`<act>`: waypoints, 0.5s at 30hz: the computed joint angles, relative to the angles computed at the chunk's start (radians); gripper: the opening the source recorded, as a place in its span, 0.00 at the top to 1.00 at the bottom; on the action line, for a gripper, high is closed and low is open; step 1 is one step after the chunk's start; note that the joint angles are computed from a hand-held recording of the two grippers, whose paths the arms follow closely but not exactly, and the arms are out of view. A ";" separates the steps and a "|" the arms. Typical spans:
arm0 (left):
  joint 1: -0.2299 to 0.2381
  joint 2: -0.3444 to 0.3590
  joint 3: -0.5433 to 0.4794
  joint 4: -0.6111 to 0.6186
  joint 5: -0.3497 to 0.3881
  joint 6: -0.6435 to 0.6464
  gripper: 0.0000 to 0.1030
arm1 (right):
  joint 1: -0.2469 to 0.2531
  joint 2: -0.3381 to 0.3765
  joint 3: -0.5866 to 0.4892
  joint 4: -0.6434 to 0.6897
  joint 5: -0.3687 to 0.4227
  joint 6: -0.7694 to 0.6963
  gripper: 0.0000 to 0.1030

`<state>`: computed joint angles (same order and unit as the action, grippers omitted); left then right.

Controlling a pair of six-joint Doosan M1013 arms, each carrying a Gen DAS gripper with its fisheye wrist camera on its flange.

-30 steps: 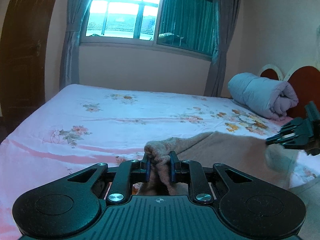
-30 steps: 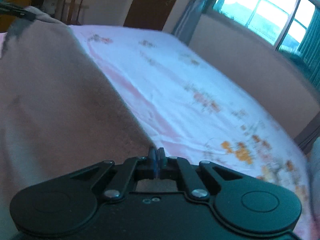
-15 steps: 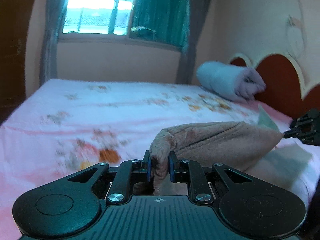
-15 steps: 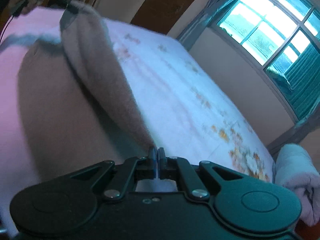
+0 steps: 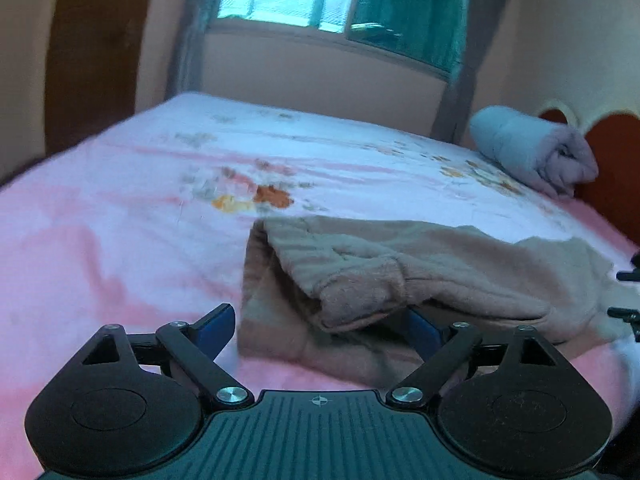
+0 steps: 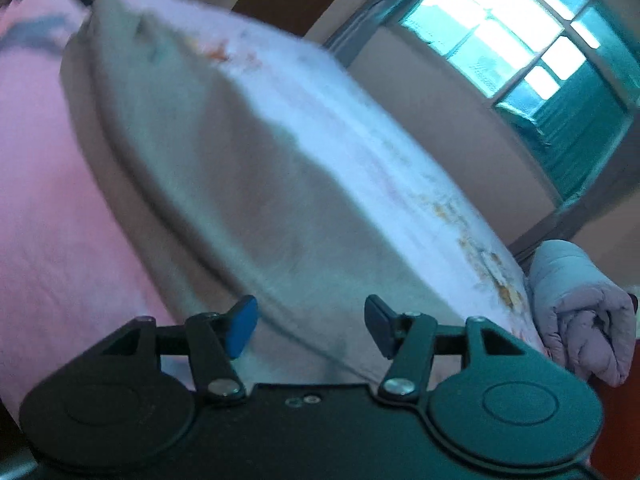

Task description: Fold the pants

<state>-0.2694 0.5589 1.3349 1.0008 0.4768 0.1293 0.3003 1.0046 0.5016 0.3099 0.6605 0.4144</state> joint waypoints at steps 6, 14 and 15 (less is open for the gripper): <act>-0.028 -0.040 0.069 0.073 -0.040 -0.350 0.16 | -0.021 -0.035 0.041 0.087 -0.009 0.155 0.51; -0.043 0.028 0.007 0.263 -0.062 -0.863 0.24 | -0.050 -0.023 0.024 0.066 0.040 0.676 0.51; -0.042 0.038 -0.006 0.274 -0.060 -0.907 0.24 | -0.056 -0.022 0.029 0.087 0.044 0.732 0.50</act>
